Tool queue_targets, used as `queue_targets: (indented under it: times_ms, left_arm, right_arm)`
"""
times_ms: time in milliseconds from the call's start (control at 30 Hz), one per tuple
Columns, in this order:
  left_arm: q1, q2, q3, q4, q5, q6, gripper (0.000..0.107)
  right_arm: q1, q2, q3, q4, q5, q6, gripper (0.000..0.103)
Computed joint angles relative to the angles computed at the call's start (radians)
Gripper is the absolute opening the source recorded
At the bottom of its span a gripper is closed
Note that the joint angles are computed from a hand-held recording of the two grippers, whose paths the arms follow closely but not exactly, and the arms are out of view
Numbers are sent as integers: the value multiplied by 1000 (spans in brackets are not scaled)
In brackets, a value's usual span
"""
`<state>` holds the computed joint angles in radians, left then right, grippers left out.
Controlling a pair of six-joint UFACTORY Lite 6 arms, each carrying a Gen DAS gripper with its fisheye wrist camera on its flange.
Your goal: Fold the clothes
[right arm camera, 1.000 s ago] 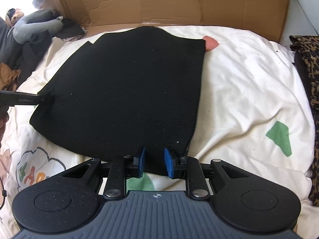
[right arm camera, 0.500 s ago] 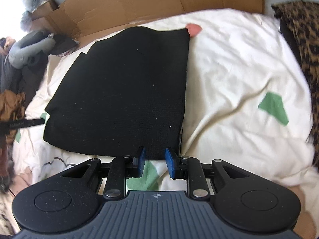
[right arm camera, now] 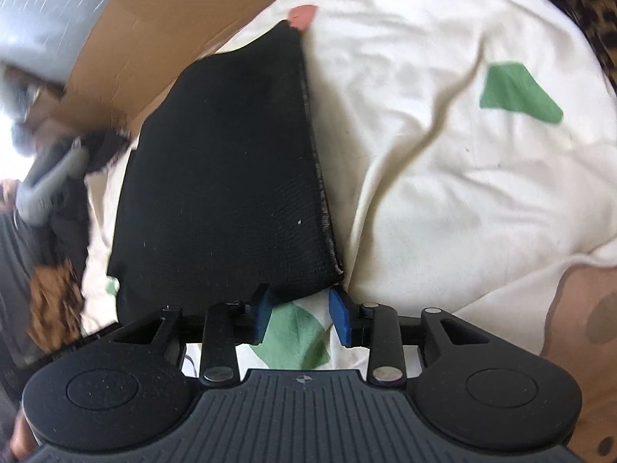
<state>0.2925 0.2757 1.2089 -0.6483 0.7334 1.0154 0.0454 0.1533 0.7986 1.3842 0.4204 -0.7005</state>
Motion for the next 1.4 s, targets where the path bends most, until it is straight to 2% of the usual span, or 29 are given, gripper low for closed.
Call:
queue_targets:
  times_ms: [200,233,300,400,567,667,767,933,1067,1300,1333,1367,1400]
  left_arm:
    - [-3,7,5,-38,13,12,38]
    - [-7,12,1,-36,7,15,38]
    - [-14,22,-7,-32,-5,21,36]
    - [-19,37,-12,-29,-17,29,35]
    - [-9,50,-4,-41,-5,28,35]
    - [8,66,10,-64,20,23,35]
    - [23,78,14,-99,45,42,35]
    - [19,84,0,-131,41,76,36]
    - [31,113,4,-173,44,100,36]
    - [60,117,-39,-277,39,237,36]
    - [56,112,-43,-275,34,242,30]
    - [50,106,-48,-269,28,247,14]
    - [46,112,-39,-257,38,233,11]
  right_arm:
    - [-38,21,-45,258,38,-188,39]
    - [-37,22,-44,265,36,-192,35]
    - [-38,16,-33,234,37,-172,16]
    - [-59,-3,-32,223,61,-172,11]
    - [-85,3,-47,298,108,-223,15]
    - [-80,74,-39,357,140,-251,28]
    - [-77,136,-37,482,190,-345,33]
    - [-86,171,-37,570,232,-408,32]
    - [-79,157,-49,602,234,-437,15]
    - [-71,183,-34,617,236,-429,18]
    - [-71,190,-32,625,242,-435,18]
    - [-70,193,-31,628,243,-445,16]
    - [-67,191,-31,625,236,-453,14]
